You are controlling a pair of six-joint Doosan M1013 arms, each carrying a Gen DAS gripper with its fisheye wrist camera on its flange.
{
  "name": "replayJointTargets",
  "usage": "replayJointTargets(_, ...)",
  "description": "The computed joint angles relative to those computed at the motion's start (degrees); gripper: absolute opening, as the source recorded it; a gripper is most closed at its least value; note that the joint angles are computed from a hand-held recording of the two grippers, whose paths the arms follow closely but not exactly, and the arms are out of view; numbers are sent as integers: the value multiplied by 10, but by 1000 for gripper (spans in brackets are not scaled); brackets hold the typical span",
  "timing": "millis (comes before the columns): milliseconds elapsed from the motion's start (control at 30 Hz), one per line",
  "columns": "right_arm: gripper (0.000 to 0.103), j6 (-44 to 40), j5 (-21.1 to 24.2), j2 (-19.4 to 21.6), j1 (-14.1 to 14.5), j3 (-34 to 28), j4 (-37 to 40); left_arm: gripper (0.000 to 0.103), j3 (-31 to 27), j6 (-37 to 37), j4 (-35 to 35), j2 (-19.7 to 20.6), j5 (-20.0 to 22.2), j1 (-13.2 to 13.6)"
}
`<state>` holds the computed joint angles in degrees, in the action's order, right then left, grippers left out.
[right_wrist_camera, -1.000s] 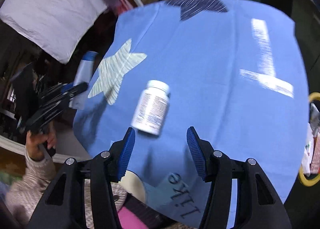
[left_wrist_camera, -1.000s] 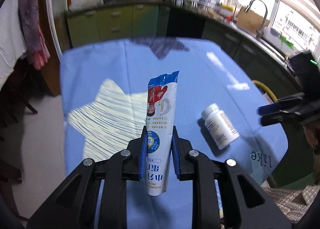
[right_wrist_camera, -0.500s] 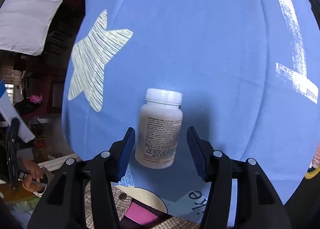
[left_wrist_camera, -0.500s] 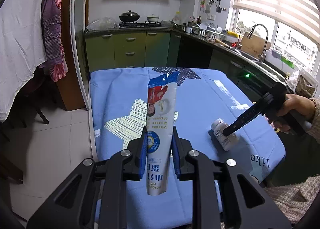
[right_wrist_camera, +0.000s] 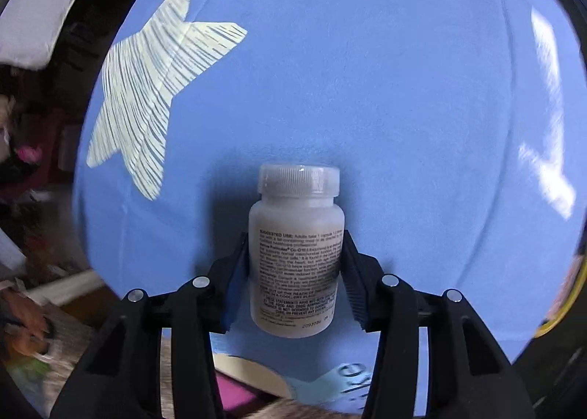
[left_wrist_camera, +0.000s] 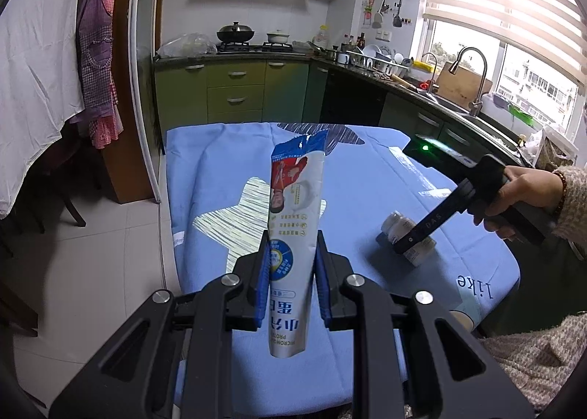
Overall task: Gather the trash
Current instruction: 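Carry the pill bottle with the right tool and release it into the bin, then carry the squeeze tube with the left tool and drop it into the bin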
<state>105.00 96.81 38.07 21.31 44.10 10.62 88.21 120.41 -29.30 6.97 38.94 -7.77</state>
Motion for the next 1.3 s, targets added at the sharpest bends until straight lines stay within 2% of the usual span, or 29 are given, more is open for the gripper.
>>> replayJointTargets(167, 47, -13, -46, -41, -12, 44, 28, 21, -3, 10, -6, 1, 5, -2)
replayJointTargets(333, 47, -14, -125, -119, -44, 122, 60, 21, -6, 27, -15, 6, 14, -7)
replayJointTargets(500, 47, 41, -215, -213, -109, 223, 41, 21, -21, 49, -36, 19, 40, -22)
replayJointTargets(600, 47, 83, -238, -248, -156, 273, 8, 21, -32, 49, -32, 26, 51, -38)
replayJointTargets(767, 47, 106, -231, -258, -209, 317, -63, 21, -50, 42, -21, 38, 62, -64)
replayJointTargets(833, 47, 99, -228, -253, -227, 333, -63, 21, -58, 37, -14, 42, 65, -74)
replayJointTargets(933, 47, 99, -220, -242, -238, 339, -85, 21, -65, 32, -5, 46, 71, -86)
replayJointTargets(1067, 49, 93, -227, -244, -252, 355, -68, 21, -79, 20, 14, 56, 79, -99)
replayJointTargets(1100, 53, 95, -242, -251, -257, 361, -61, 21, -84, 18, 17, 59, 81, -101)
replayJointTargets(1133, 63, 97, -257, -258, -259, 369, -58, 21, -88, 18, 19, 62, 85, -104)
replayJointTargets(1200, 64, 107, -312, -291, -266, 396, -40, 21, -93, 21, 22, 66, 91, -108)
replayJointTargets(1300, 64, 82, -404, -351, -278, 455, 56, 21, -102, 34, 23, 74, 104, -116)
